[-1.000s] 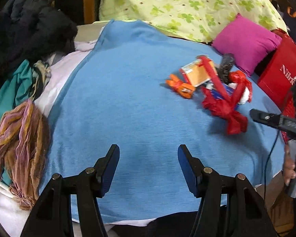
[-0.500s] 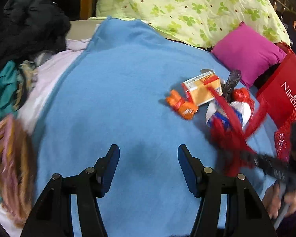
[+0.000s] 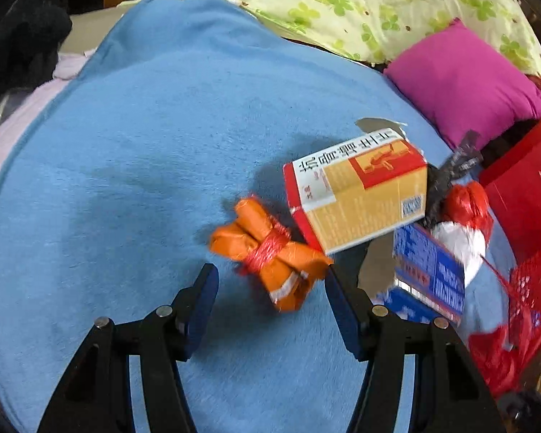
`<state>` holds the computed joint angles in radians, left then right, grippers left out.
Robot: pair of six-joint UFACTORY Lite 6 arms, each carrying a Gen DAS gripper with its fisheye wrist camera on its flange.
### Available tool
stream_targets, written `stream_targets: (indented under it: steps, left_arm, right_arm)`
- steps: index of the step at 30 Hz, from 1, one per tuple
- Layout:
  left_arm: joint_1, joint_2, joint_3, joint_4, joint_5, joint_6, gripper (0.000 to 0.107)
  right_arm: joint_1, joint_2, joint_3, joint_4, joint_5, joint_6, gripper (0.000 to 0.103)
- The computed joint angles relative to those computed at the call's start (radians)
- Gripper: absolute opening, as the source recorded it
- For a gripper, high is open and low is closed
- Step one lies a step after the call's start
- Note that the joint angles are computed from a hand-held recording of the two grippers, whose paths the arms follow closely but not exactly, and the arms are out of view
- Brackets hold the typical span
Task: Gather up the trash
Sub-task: 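Grasp the red ribbon with the right tool while the left tool grasps the orange wrapped item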
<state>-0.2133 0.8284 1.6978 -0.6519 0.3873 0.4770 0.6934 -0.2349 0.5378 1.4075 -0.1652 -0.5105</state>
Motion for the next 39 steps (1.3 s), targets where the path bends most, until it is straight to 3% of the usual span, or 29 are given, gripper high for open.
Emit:
stream_targets:
  steps: [4, 5, 7, 15, 22, 26, 31, 39]
  left_arm:
    - [-0.006, 0.045, 0.061, -0.016, 0.021, -0.011, 0.061]
    - [-0.007, 0.051, 0.068, -0.009, 0.021, -0.018, 0.054]
    - [-0.013, 0.047, 0.061, 0.002, 0.016, -0.026, 0.051]
    - [0.014, -0.126, -0.181, -0.130, -0.019, 0.134, 0.047]
    - [-0.015, -0.483, -0.545, -0.128, -0.105, 0.190, 0.047]
    - [-0.090, -0.700, -0.697, 0.158, -0.135, -0.077, 0.047]
    - [-0.167, -0.918, -0.811, 0.397, -0.096, -0.330, 0.047]
    - [-0.427, -1.068, -0.803, 1.067, 0.010, -1.021, 0.047]
  right_arm:
    - [0.005, 0.008, -0.006, -0.102, -0.001, 0.116, 0.019]
    - [0.005, 0.009, -0.007, -0.126, 0.000, 0.141, 0.019]
    - [0.007, 0.015, -0.006, -0.178, 0.001, 0.194, 0.019]
    - [0.059, -0.033, 0.013, 0.039, -0.049, -0.024, 0.019]
    - [0.142, -0.126, 0.017, 0.263, -0.137, -0.230, 0.019]
    - [0.218, -0.180, 0.029, 0.372, -0.230, -0.330, 0.019]
    - [0.309, -0.246, 0.042, 0.454, -0.345, -0.402, 0.019]
    - [0.472, -0.360, 0.066, 0.521, -0.566, -0.455, 0.019]
